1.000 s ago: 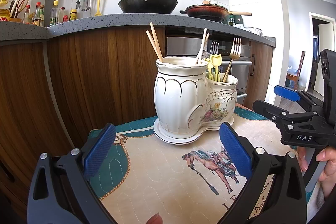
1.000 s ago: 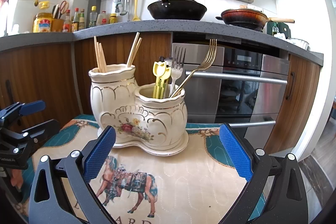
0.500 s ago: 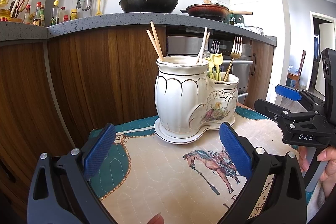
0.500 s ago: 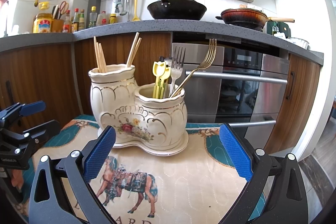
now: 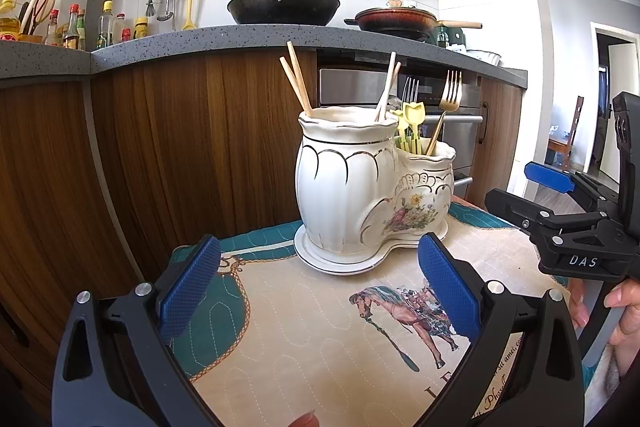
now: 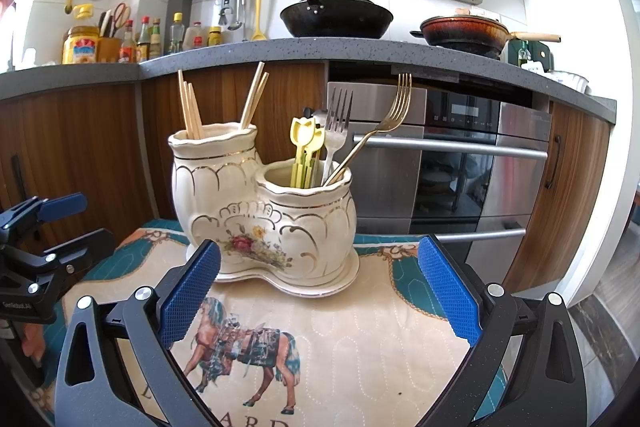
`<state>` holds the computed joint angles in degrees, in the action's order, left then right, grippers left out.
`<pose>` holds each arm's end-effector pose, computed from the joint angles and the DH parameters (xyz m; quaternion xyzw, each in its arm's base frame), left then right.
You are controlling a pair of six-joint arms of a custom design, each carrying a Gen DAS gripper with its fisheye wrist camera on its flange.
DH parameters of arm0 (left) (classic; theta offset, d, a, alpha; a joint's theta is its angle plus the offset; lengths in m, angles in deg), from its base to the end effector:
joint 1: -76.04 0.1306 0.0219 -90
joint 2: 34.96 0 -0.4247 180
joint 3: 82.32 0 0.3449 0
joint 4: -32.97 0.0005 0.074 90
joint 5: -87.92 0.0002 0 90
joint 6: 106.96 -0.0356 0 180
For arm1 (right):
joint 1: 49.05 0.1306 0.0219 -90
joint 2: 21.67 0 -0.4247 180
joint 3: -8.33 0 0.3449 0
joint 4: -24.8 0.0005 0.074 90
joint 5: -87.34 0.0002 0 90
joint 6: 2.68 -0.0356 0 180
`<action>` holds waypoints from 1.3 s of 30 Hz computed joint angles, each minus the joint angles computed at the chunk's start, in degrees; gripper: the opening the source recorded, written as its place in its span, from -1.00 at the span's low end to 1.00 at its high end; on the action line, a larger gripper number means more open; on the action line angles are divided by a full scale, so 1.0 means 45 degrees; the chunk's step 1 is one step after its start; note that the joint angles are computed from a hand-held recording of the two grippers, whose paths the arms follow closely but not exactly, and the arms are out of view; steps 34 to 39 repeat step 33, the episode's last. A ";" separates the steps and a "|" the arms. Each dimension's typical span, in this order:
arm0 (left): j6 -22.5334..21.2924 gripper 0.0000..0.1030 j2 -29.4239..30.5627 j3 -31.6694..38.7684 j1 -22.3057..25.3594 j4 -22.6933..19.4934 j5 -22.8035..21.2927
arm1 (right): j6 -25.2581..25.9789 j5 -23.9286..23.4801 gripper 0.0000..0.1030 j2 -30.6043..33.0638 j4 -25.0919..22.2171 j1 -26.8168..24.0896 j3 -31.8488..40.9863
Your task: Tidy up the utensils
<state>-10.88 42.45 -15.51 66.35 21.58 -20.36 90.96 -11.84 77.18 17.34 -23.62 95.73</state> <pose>0.3648 -0.0515 0.4411 -0.0630 0.8209 0.0547 0.5650 0.4750 0.2316 0.4462 -0.2486 0.7734 0.1735 0.5567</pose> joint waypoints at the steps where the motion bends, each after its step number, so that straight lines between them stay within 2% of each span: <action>1: -0.0011 0.89 0.0010 0.0014 -0.0012 -0.0020 -0.0017 | -0.0011 -0.0002 0.90 0.0004 -0.0009 -0.0001 0.0007; 39: 0.0018 0.89 0.0062 0.0119 -0.0037 -0.0151 -0.0051 | -0.0139 0.0088 0.90 0.0036 -0.0304 0.0007 0.0168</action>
